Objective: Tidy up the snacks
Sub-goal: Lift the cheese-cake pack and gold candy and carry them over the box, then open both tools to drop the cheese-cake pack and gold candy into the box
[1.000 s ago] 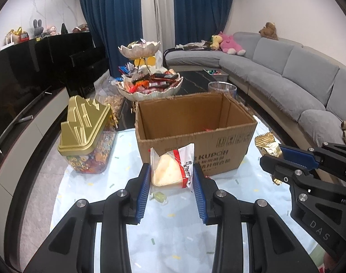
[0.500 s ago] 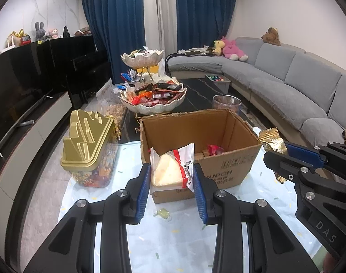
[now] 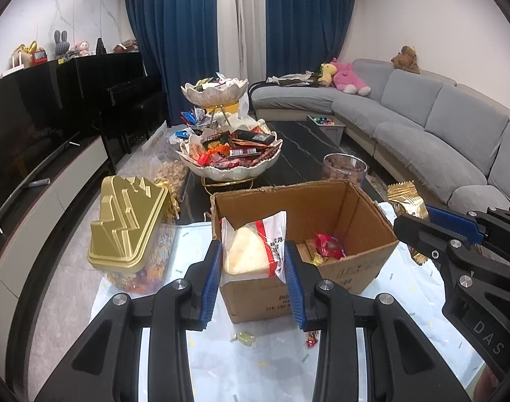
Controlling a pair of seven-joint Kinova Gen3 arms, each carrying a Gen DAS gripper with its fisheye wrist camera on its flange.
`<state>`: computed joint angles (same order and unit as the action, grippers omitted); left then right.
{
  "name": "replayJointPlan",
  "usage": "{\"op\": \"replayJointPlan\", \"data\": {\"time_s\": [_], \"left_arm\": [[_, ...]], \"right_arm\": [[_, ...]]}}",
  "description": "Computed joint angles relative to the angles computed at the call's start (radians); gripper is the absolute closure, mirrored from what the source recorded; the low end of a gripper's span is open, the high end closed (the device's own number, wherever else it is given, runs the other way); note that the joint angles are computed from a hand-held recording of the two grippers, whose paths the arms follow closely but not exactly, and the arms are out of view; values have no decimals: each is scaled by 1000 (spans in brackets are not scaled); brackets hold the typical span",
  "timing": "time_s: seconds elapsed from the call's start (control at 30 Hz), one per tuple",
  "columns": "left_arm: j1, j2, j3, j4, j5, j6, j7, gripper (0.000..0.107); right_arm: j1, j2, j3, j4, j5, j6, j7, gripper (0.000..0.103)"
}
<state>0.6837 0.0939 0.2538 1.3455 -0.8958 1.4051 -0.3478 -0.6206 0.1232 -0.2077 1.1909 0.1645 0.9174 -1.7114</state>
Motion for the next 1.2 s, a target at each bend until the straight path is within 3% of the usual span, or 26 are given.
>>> {"op": "replayJointPlan", "data": {"time_s": [0.97, 1.2], "left_arm": [[-100, 54, -88, -15, 87, -149, -128, 71], [-119, 66, -106, -11, 113, -174, -145, 71]], "right_arm": [[-4, 157, 53, -147, -36, 11, 55, 84], [-9, 205, 63, -204, -50, 57, 69, 84]]}}
